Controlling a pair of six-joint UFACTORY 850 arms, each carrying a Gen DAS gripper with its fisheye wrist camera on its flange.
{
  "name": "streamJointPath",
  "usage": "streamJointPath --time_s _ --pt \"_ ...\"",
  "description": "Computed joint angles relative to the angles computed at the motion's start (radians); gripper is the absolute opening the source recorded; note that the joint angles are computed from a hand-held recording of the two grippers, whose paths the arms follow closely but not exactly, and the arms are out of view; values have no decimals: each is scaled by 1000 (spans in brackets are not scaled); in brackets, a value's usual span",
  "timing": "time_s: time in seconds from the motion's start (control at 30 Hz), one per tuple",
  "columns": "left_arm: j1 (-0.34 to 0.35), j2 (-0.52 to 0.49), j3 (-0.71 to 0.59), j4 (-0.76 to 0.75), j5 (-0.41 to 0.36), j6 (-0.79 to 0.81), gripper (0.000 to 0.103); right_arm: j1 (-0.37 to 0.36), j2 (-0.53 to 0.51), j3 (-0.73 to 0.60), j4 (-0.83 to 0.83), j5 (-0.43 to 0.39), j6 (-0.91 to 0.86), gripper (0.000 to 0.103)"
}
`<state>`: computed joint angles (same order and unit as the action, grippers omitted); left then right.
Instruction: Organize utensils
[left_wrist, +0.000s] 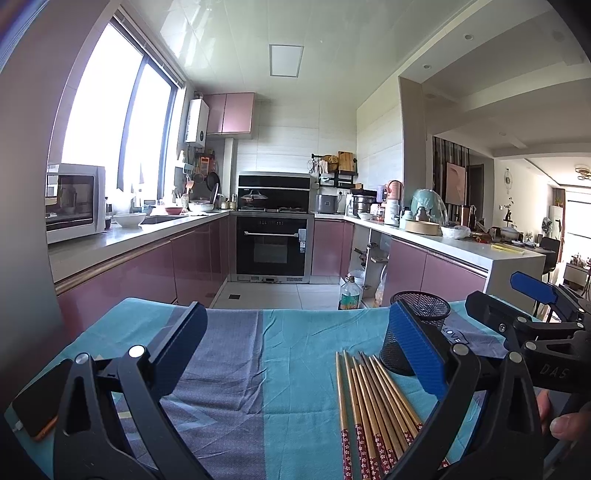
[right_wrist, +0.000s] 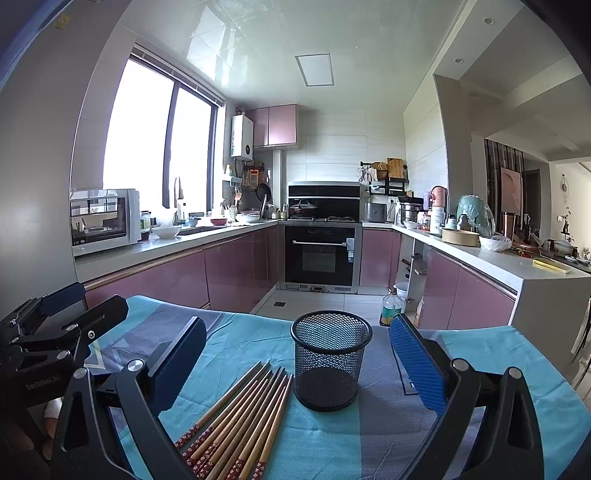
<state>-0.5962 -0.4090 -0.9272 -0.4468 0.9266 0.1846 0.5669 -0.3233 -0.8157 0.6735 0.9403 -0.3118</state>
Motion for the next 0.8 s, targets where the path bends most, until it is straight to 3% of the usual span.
streamJointPath --time_s 0.8 --pt "3 -4 3 13 13 -13 97 10 -5 0 12 38 3 96"
